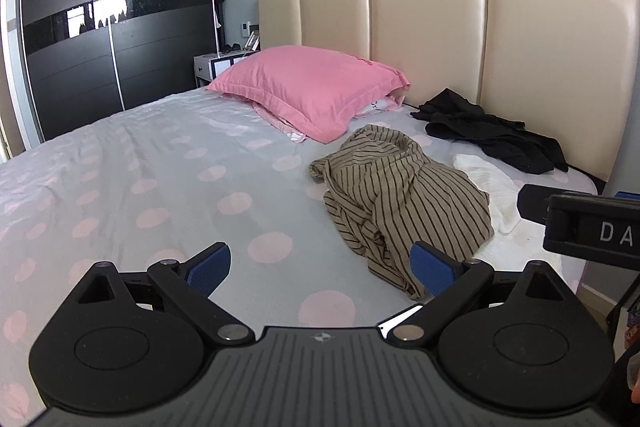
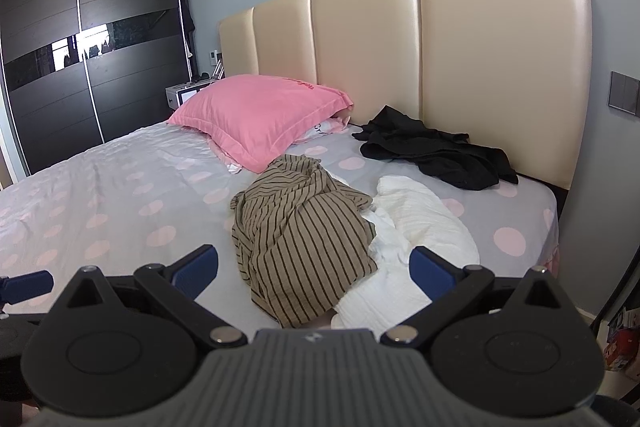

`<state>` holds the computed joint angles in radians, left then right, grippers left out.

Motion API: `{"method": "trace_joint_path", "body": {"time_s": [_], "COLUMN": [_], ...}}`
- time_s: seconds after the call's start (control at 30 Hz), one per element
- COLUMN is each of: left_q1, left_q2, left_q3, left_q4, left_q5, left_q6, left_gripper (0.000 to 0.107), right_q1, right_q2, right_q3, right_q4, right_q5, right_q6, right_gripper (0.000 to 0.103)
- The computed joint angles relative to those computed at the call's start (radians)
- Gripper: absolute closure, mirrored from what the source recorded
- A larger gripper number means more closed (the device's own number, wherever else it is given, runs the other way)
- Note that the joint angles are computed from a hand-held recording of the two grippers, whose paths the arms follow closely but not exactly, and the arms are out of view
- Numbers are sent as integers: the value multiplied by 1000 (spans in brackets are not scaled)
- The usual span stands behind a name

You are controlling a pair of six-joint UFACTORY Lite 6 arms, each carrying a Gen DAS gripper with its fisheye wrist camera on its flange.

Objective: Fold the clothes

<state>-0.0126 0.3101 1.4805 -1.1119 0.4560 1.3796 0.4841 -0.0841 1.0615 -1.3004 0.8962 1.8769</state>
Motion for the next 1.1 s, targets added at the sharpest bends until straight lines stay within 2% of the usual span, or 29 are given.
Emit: {"method": "trace_joint_path", "body": {"time_s": [0.4, 1.1], "left_q1": [-26, -32], "left_q2": [0, 14], "left_q3": [3, 15], "left_q4": [107, 141], "left_q5": [-33, -45], "left_q6": [-99, -149], "left_gripper": [9, 9], "right_q1": [14, 10], "right_q2": [14, 27], "right_q3": [8, 19], "right_q4": [-1, 7], "right_q5": [15, 10], "right_q6": [7, -7], "right_gripper": [1, 1]}}
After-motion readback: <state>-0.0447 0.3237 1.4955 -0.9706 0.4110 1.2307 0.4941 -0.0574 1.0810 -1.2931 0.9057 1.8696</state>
